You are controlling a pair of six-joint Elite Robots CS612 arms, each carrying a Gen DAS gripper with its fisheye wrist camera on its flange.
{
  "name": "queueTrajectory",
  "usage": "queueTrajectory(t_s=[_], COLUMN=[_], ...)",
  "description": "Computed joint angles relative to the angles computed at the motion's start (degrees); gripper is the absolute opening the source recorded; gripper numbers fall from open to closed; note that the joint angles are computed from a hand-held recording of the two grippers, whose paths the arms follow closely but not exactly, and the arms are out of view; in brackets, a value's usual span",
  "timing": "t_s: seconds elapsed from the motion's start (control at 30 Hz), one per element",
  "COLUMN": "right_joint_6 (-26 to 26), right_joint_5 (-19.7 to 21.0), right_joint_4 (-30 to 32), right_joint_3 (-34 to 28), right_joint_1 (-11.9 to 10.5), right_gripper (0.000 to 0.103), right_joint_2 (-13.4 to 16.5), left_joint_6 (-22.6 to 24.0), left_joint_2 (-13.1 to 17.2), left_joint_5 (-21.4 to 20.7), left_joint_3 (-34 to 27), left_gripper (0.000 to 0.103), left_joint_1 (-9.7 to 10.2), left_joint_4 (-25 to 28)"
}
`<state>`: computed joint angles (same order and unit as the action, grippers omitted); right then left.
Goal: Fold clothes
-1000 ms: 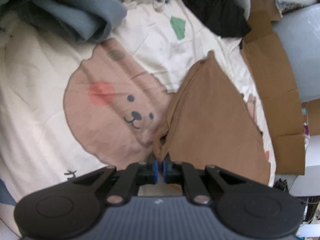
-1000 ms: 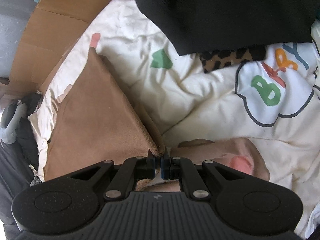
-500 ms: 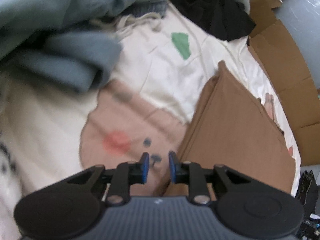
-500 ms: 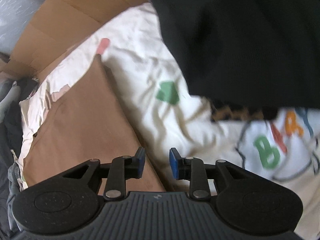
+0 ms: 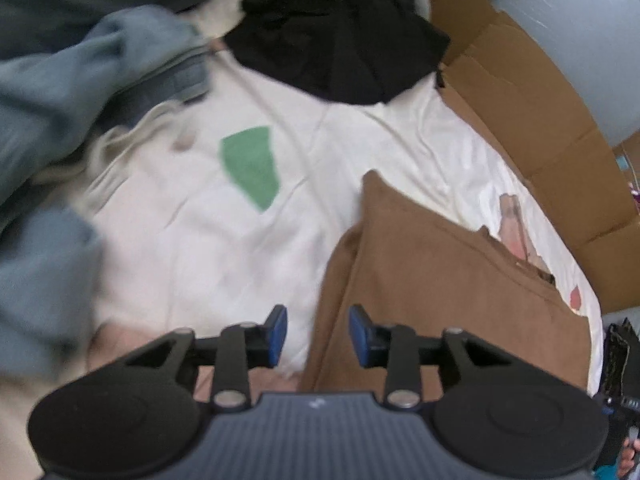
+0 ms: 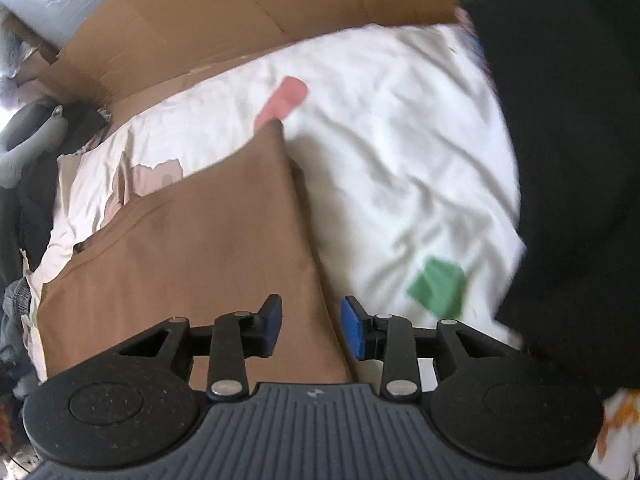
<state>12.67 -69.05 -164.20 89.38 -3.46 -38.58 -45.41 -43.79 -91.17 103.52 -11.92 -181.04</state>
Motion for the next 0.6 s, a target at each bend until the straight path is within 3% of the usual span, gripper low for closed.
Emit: queueTrajectory(t_s=[0.3,0.5,0.6], right_joint_6=[-3.0,-2.1,-2.1], right_joint_5=[-1.8,-1.2,-1.6], right_joint_4=[2.7,1.2,1.7], right_joint_3=[-8.1,-12.3,-14.4], right_joint_1=[0.8,1.0,1.3], right_gripper=[0.041,0.042,0.048], right_joint_2=[4.0,6.6,7.7], left_joint_6=[5.3,8.3,9.3], left_joint_2=[3.8,5.5,6.5], left_joint_5=[-1.4,-1.0,-1.6], left_joint_3=[-7.0,-10.4,-12.0], left_gripper=[0.044,0.047,0.047], left_joint_1=[1.04,1.40,1.69], left_joint_4=[2.4,3.8,3.9])
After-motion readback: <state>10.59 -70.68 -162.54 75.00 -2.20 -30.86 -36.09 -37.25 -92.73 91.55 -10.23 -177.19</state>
